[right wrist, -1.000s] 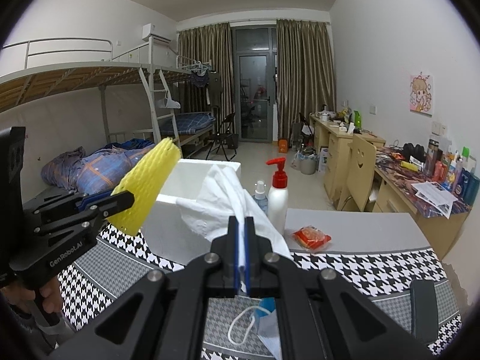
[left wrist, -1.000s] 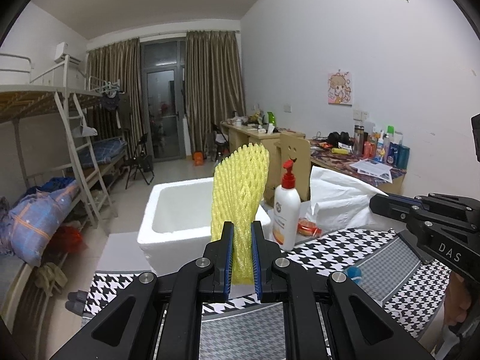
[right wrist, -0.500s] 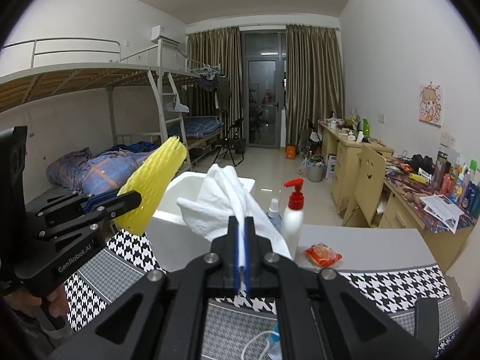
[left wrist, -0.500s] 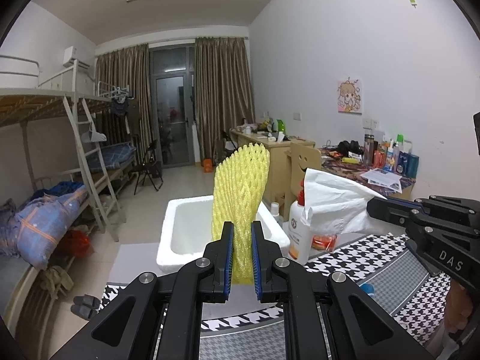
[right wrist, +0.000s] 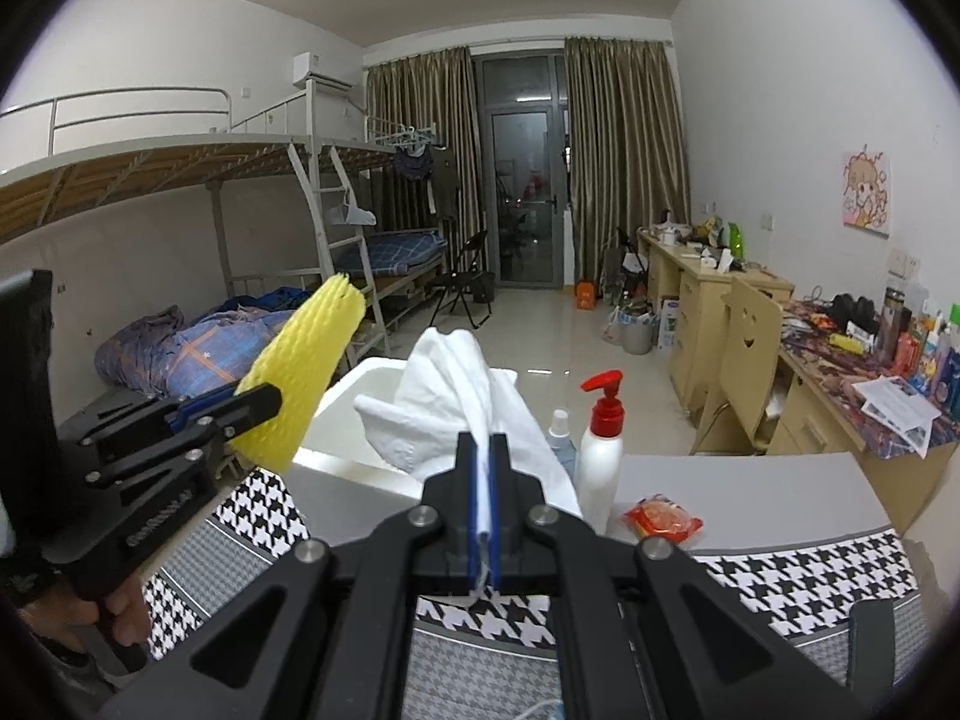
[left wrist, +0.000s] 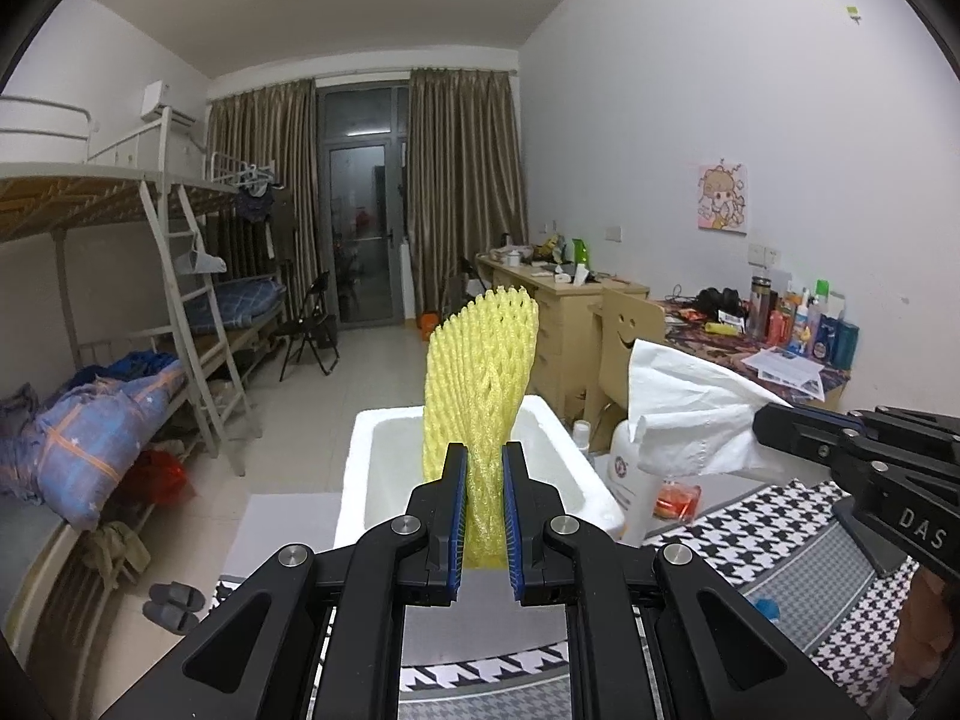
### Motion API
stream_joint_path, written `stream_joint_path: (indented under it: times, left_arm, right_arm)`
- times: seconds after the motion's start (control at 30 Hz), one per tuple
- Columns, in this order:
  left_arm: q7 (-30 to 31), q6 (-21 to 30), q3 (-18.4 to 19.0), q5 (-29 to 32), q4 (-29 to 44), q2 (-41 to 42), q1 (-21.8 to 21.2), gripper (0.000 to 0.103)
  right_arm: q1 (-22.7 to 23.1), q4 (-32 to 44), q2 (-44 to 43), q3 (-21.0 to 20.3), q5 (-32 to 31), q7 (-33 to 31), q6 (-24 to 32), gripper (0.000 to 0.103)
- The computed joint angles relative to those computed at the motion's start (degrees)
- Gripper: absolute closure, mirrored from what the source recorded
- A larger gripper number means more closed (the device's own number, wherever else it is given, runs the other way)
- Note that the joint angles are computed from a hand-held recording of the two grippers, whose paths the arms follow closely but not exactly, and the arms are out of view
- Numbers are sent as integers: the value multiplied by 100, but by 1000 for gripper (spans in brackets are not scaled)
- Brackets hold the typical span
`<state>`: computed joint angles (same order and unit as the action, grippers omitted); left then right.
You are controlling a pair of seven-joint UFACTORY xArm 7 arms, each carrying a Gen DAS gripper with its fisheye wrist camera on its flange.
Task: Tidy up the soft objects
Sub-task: 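Carry the sponge and tissue over the white foam box with both tools, then open the left gripper to drop the yellow sponge into the foam box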
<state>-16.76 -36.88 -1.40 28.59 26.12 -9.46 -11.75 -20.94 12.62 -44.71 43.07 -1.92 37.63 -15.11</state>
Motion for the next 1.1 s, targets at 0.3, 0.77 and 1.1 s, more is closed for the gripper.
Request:
stream_joint_path:
  times: [0.3, 0.77, 1.1]
  left_arm:
    - [54, 133, -120, -263, 350, 339, 30, 91]
    - [-280, 475, -190, 74, 1009, 877, 212, 91]
    - [-673, 789, -352, 511, 1504, 1236, 391, 91]
  right_arm:
    - [-453, 354, 179, 291, -42, -52, 6, 98]
    - [-1267, 806, 411, 918, -70, -58, 56, 98]
    - [-1589, 1074, 493, 1141, -212, 95, 190, 98]
